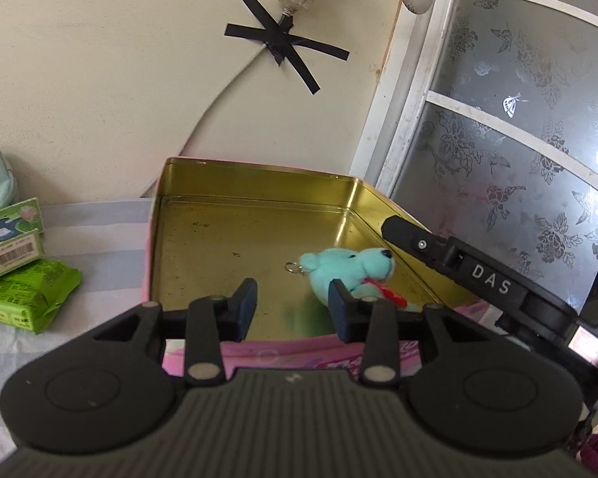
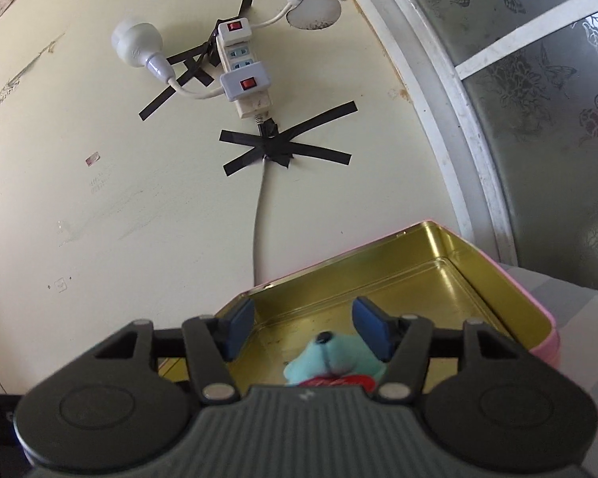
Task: Organize objects
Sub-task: 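Carry the teddy bear into the pink tin and open the right gripper, then grasp the small green-white VIRDY box with the right gripper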
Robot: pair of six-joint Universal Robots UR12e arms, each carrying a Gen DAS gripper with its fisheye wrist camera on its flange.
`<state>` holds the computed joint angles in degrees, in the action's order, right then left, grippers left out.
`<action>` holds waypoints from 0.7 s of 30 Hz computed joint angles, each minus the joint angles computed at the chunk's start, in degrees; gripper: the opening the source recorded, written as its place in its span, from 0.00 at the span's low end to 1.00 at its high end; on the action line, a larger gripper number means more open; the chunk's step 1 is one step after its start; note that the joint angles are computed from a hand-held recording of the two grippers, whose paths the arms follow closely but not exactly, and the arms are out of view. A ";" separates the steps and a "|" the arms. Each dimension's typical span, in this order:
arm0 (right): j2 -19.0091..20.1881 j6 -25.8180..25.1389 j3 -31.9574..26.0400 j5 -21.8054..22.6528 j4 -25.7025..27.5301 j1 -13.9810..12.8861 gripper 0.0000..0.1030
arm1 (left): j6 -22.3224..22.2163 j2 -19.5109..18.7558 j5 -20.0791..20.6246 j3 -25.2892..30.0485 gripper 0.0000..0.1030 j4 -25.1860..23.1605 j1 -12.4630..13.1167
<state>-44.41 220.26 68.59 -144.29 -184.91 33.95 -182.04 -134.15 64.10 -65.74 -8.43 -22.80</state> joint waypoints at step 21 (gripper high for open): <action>1.22 -24.24 -4.80 37.01 6.38 -0.24 0.56 | -14.43 8.26 5.92 -14.41 0.43 -2.06 6.11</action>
